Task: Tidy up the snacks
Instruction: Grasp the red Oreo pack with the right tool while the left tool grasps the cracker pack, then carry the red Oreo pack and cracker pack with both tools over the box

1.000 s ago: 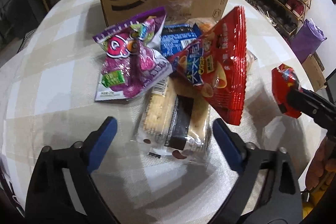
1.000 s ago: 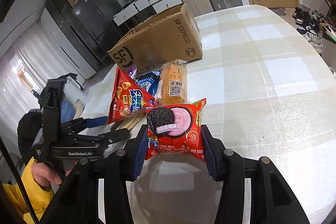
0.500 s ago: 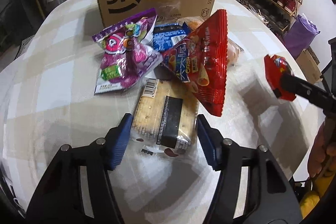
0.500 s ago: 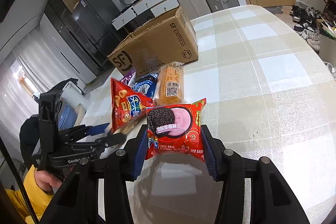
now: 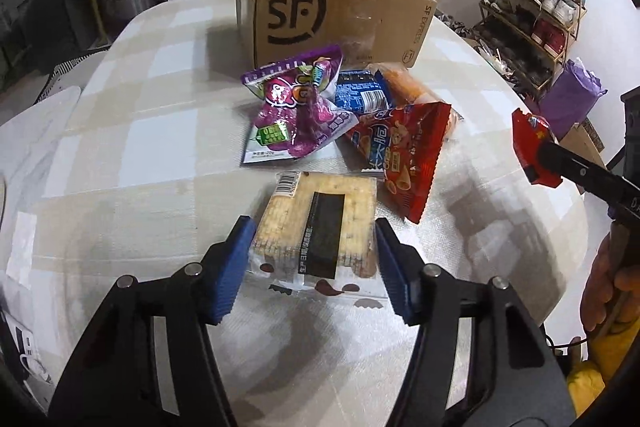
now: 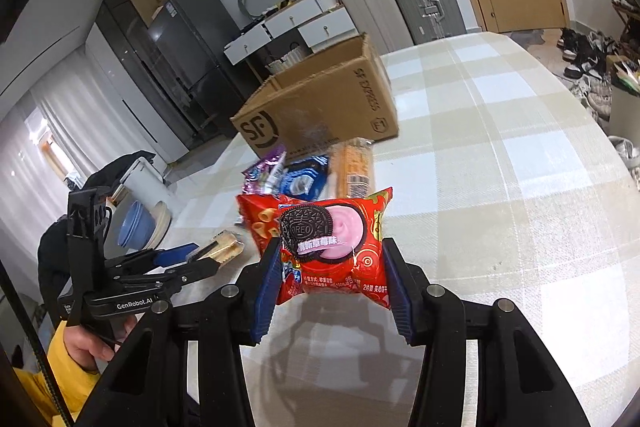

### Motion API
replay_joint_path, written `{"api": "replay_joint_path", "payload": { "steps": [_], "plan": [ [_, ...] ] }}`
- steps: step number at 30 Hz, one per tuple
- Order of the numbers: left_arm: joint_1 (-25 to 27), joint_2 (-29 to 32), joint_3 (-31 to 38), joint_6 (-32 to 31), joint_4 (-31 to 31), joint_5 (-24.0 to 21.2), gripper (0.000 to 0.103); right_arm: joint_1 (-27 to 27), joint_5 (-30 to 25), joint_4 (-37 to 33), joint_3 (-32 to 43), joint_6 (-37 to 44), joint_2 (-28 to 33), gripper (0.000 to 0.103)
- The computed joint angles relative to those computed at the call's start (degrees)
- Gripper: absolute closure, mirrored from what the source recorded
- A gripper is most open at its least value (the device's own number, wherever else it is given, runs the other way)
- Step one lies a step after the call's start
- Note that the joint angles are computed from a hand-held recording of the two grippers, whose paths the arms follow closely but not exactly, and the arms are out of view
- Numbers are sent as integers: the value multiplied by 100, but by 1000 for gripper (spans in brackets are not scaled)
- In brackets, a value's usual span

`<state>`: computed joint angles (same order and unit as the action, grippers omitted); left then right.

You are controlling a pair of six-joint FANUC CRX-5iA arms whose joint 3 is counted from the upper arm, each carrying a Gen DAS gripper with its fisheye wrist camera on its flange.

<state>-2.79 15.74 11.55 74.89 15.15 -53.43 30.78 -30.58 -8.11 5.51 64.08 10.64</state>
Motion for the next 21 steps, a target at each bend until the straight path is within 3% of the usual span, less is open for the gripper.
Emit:
{"api": "replay_joint_path", "payload": {
  "steps": [18,21],
  "plan": [
    [330,-870,-842,-465,660,597,46,203,-20,260,328,19,-52,54],
    [313,-1014,-897,-552,684,716,46,159,-66,-95,529,284,-32,54]
  ]
}}
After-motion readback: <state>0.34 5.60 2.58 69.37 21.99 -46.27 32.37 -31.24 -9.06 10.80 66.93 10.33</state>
